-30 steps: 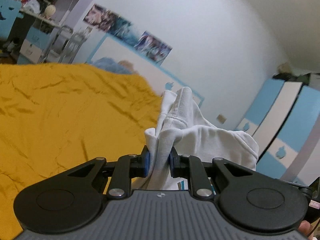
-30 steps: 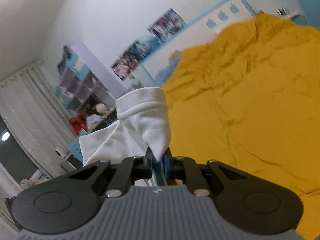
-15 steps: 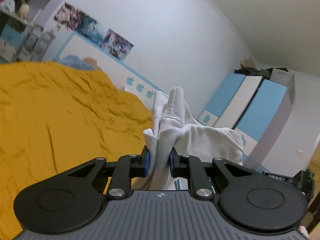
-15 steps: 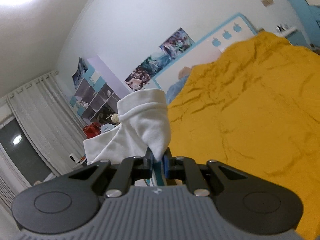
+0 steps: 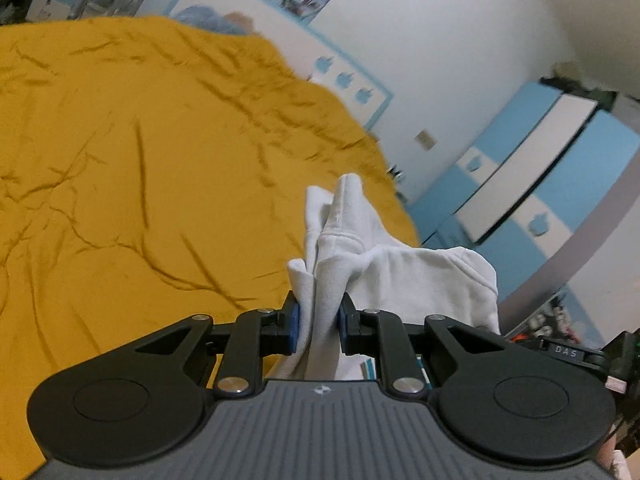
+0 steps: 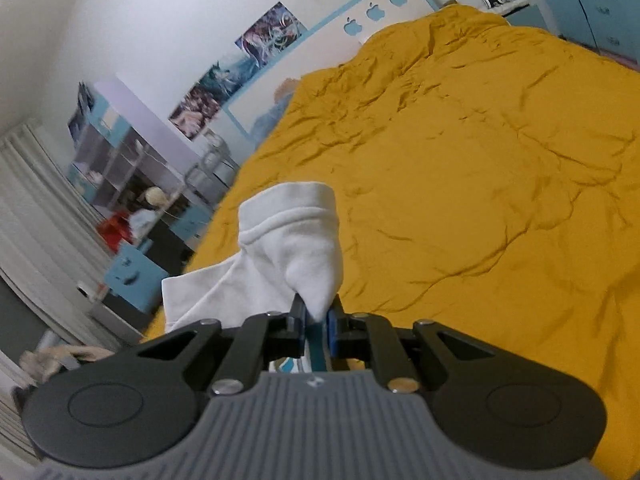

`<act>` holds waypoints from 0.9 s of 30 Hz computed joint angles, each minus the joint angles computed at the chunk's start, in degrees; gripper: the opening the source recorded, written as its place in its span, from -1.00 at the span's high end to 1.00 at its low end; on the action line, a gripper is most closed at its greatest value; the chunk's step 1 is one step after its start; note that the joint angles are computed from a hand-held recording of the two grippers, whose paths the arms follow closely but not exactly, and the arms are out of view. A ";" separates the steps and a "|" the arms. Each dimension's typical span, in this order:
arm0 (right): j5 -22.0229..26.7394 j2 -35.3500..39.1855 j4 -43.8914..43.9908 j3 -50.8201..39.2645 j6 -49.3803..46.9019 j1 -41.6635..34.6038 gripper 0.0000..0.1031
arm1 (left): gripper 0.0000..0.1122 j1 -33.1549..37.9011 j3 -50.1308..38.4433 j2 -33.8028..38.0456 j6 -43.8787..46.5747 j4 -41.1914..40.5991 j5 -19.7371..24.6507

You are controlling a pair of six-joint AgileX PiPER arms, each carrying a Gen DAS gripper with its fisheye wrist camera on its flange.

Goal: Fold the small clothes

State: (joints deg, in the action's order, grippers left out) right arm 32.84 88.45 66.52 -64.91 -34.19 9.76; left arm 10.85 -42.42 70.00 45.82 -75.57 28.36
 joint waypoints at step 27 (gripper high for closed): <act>-0.94 21.65 -18.83 -13.62 8.45 0.20 0.73 | 0.44 11.67 1.77 13.60 11.10 -2.52 10.13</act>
